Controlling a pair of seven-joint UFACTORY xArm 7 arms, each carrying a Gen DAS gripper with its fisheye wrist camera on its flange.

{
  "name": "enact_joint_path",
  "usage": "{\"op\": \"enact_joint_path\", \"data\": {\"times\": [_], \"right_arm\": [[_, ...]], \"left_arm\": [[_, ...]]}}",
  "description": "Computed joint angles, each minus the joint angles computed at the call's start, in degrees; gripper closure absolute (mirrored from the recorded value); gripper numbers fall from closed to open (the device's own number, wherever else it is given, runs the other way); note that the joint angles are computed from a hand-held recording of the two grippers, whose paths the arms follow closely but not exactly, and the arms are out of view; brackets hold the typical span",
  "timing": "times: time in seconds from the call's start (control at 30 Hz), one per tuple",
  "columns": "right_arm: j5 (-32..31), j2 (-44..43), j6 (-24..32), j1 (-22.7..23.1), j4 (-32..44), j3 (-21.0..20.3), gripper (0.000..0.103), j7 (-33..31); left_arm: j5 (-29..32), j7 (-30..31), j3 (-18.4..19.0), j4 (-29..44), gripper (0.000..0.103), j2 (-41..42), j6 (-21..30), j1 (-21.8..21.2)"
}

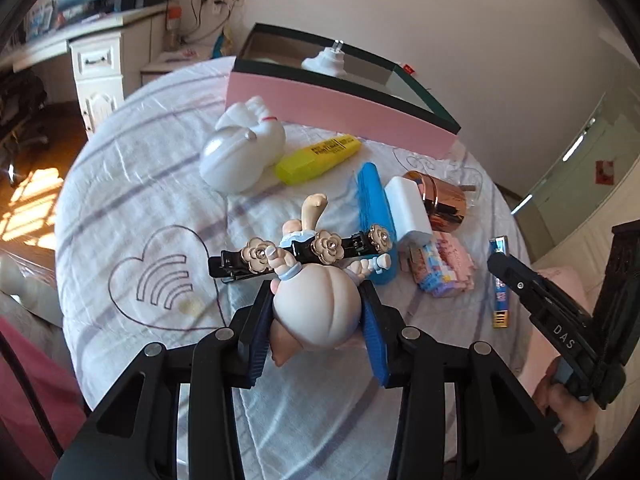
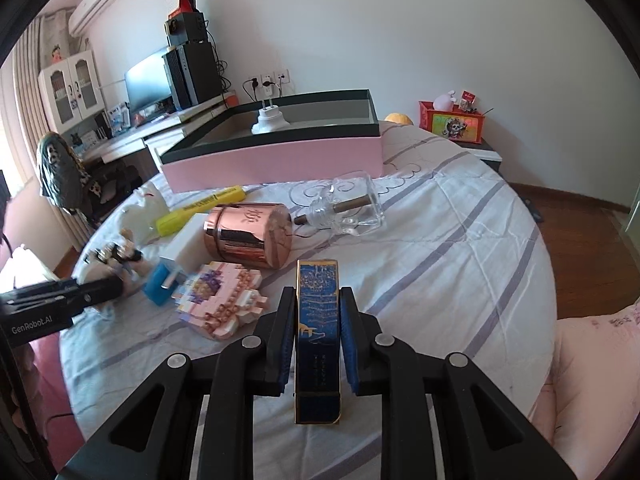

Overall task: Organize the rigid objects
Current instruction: 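Grasp the doll with the left gripper while the right grasps the blue-gold slim box, then carry the doll and slim box into the pink box and release both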

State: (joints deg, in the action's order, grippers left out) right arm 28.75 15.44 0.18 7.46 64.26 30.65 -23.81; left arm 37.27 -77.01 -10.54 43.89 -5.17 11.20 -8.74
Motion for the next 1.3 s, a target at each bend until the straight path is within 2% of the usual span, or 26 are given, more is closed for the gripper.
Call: {"op": "enact_joint_path", "data": {"times": [0.03,0.07,0.1,0.13,0.17,0.2,0.23,0.27,0.33,0.4,0.43,0.47,0.5,0.53,0.6,0.63,0.67,0.7,0.77,0.97,1.0,1.07,1.1,1.17,1.23,1.3], "right_arm": [[1.8,-0.1,0.2,-3.3,-0.3,3.7,0.082,-2.3],[1.1,-0.3,-1.4,-4.2,-1.2,4.9,0.082,-2.1],[-1.5,-0.7,-1.6,-3.4,-1.6,3.8,0.082,0.4],[-1.7,-1.2,-0.9,-1.0,-1.5,1.3,0.082,1.5],[0.2,-1.4,-0.2,-0.7,-1.3,1.1,0.082,0.2],[0.5,-1.6,-0.2,-0.6,-1.5,1.1,0.082,0.0],[0.1,-2.0,-0.4,0.4,-1.7,0.0,0.082,0.5],[0.4,-2.3,-0.4,0.3,-1.9,0.2,0.082,0.3],[1.5,-2.4,-0.4,-0.1,-2.0,0.8,0.082,-0.7],[1.9,-2.5,0.0,0.3,-1.9,0.5,0.082,-1.2],[2.9,-2.5,-0.1,-0.3,-2.0,1.2,0.082,-2.1],[3.3,-2.4,0.1,-0.4,-1.9,1.2,0.082,-2.7],[3.8,-2.3,0.3,-0.4,-1.8,1.3,0.082,-3.3],[4.3,-2.2,0.2,-0.4,-1.7,1.3,0.082,-3.8],[4.1,-1.8,0.9,0.8,-1.2,-0.2,0.082,-3.5],[4.3,-1.6,1.0,1.1,-0.9,-0.5,0.082,-3.5],[4.8,-1.4,1.0,0.9,-0.7,-0.2,0.082,-4.1],[5.5,-1.3,0.8,0.5,-0.7,0.4,0.082,-4.9],[6.6,-1.3,0.9,0.0,-0.6,1.0,0.082,-5.9],[7.3,-1.1,0.2,0.6,0.3,0.6,0.082,-6.5],[7.6,-1.2,0.0,0.3,0.5,1.0,0.082,-6.9],[8.0,-1.1,-0.4,-0.2,1.1,2.0,0.082,-7.5],[8.4,-1.0,-0.5,-0.7,1.4,2.6,0.082,-8.1],[6.9,-1.1,-0.6,0.9,1.8,1.1,0.082,-7.0],[7.0,-1.2,-0.8,0.4,2.3,2.1,0.082,-7.5],[7.1,-1.4,-1.1,0.0,2.5,3.0,0.082,-8.0]], "left_arm": [[0.5,-0.8,-2.1,0.1,0.062,-0.5,1.6,1.7],[3.2,-3.5,-2.9,0.6,0.062,-0.9,3.8,1.9],[4.0,-4.7,-1.3,0.1,0.062,-1.7,3.6,0.2],[3.1,-4.0,-0.8,-0.9,0.062,-2.6,1.2,0.1],[3.8,-4.7,0.1,-1.0,0.062,-3.3,0.9,-0.9],[6.9,-7.5,-1.5,-0.3,0.062,-4.1,3.0,0.2],[11.5,-10.9,-5.5,1.1,0.062,-4.7,7.4,3.0],[14.3,-11.9,-7.4,2.8,0.062,-4.5,12.9,3.4],[14.4,-10.1,-7.6,7.0,0.062,-1.2,24.2,0.7],[11.9,-7.2,-7.2,8.8,0.062,1.5,29.0,-0.3],[11.0,-6.9,-5.5,8.2,0.062,1.6,27.8,-1.4],[11.4,-8.3,-1.5,6.1,0.062,-0.1,24.2,-4.6],[12.9,-10.4,0.3,4.5,0.062,-2.0,20.8,-6.0],[14.9,-11.3,-0.3,3.9,0.062,-3.0,19.8,-5.4],[15.2,-8.1,-4.8,6.6,0.062,-0.2,23.0,-1.0],[12.5,-6.8,-3.9,6.7,0.062,0.3,22.4,-1.2],[10.8,-7.2,-0.5,5.7,0.062,-0.4,19.5,-3.6],[11.5,-8.4,0.6,4.9,0.062,-0.9,17.2,-4.3],[15.2,-10.2,-1.1,5.0,0.062,-1.8,17.6,-3.4],[15.6,-9.4,-1.1,7.0,0.062,-1.0,17.2,-3.6],[15.3,-8.8,-1.5,6.8,0.062,-1.0,14.4,-2.5],[13.0,-7.5,2.6,5.6,0.062,-1.0,6.3,-4.4],[13.8,-8.0,2.3,6.0,0.062,-0.7,5.7,-4.1],[16.4,-9.7,-1.8,7.6,0.062,-0.4,9.3,-1.2],[16.5,-10.1,-0.3,7.1,0.062,-1.0,6.7,-2.0],[18.1,-11.4,-1.0,7.4,0.062,-1.7,6.8,-1.6]]}}
